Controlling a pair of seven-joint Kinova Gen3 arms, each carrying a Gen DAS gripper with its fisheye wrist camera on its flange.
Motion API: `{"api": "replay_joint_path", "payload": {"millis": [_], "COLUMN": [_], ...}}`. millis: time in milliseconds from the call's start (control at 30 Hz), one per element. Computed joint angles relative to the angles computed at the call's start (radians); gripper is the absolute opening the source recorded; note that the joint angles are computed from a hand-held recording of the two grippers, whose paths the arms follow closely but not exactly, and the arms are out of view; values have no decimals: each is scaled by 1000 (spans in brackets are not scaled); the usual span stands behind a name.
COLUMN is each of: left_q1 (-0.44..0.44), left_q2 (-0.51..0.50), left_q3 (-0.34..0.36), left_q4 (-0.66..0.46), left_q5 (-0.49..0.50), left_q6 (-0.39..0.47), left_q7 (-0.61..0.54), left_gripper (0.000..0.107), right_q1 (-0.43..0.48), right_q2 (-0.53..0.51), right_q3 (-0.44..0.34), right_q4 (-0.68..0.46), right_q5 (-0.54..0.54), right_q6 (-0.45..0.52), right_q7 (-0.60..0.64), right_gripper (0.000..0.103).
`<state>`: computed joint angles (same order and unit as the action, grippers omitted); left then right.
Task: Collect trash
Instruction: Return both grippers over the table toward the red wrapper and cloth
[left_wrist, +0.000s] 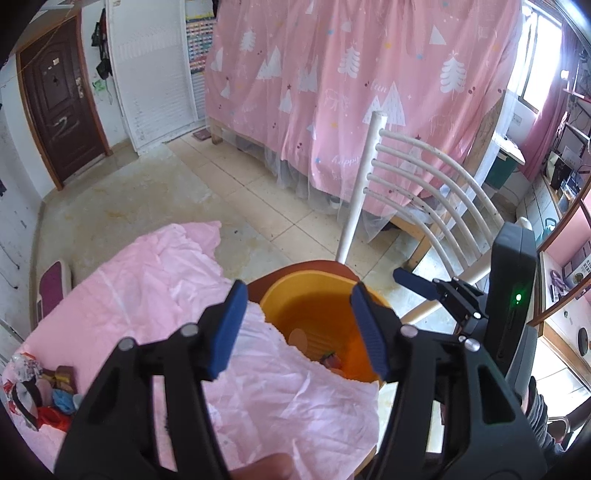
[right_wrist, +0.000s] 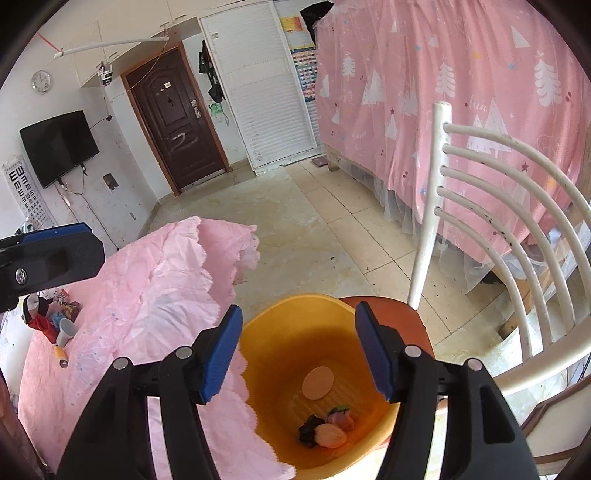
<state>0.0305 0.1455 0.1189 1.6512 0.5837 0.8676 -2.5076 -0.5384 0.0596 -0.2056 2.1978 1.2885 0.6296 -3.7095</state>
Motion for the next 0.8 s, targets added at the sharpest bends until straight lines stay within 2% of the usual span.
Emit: {"api": "replay_joint_path", "payload": {"millis": [300, 600, 800], "left_q1": [-122, -265, -361], "left_q2": [-43, -42, -23], "left_q3": [-69, -147, -186], "left_q4": [1, -22, -44], "left_q5": [147, 268, 329], "left_q6": [79, 188, 226], "left_q7": [-144, -253, -288], "left_gripper": [61, 62, 67], "right_q1": [-78, -202, -275], "right_q2": [74, 192, 273], "right_q3": [-13, 28, 67], "right_q4": [-191, -419, -565], "right_q5": [-120, -205, -265], "right_q6": [82, 149, 163], "right_q7": [221, 420, 556], "right_gripper": [53, 54, 55]}}
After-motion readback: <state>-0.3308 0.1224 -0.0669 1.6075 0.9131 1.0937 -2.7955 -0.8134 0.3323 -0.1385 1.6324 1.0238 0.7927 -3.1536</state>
